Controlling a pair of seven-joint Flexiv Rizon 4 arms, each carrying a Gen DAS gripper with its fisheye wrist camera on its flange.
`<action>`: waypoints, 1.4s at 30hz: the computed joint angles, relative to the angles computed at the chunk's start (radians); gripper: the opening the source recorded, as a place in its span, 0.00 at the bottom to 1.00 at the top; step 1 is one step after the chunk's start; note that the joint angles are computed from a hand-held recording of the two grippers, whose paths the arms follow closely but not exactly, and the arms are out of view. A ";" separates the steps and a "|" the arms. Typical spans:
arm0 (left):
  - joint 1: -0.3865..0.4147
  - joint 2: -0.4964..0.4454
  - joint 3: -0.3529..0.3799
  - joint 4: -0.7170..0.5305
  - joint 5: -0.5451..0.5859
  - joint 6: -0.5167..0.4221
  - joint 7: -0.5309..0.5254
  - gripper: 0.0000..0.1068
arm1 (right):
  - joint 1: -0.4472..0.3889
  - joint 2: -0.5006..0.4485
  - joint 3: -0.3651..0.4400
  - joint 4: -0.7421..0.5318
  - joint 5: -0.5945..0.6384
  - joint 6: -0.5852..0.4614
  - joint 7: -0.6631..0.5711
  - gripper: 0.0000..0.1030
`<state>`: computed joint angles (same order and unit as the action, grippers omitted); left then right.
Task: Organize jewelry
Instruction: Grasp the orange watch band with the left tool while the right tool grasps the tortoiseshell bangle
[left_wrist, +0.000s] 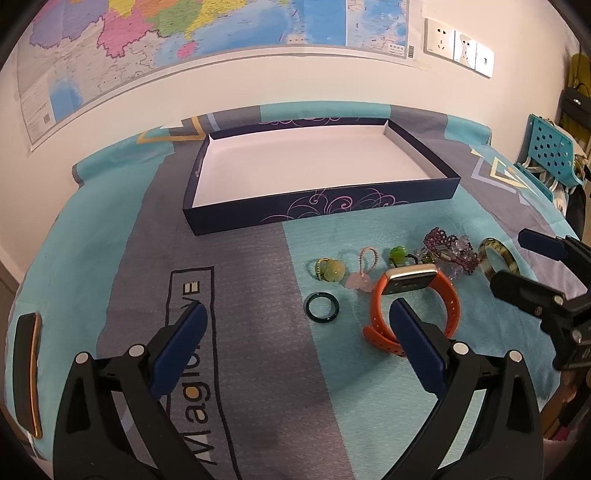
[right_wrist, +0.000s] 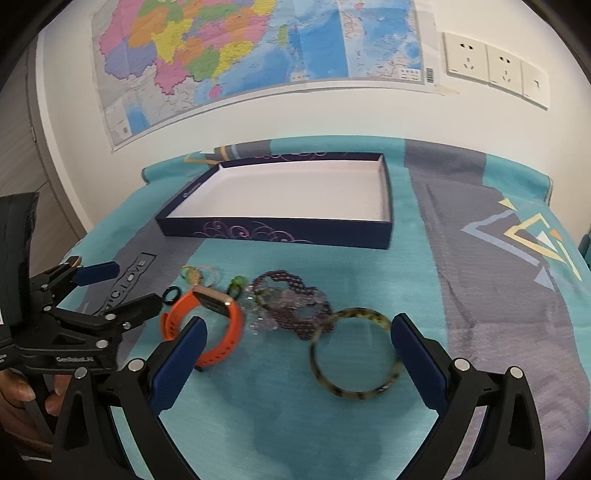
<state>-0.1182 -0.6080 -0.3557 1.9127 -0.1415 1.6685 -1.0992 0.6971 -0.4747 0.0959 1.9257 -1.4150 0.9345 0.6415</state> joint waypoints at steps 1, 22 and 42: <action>-0.001 0.000 0.001 -0.001 0.001 -0.002 0.000 0.91 | -0.002 0.005 0.000 0.006 0.001 -0.001 0.006 0.94; 0.202 -0.021 -0.253 0.049 0.005 -0.064 0.166 0.66 | -0.044 0.047 0.016 0.100 0.065 0.029 0.012 0.74; 0.163 -0.016 -0.265 -0.008 -0.189 -0.307 0.377 0.33 | -0.056 0.020 0.003 0.082 0.125 0.061 -0.110 0.23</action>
<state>0.0452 -0.6243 -0.6204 1.9045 -0.3309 1.3616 -0.7221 0.6407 -0.4550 0.0985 2.0077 -1.2902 0.9950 0.5320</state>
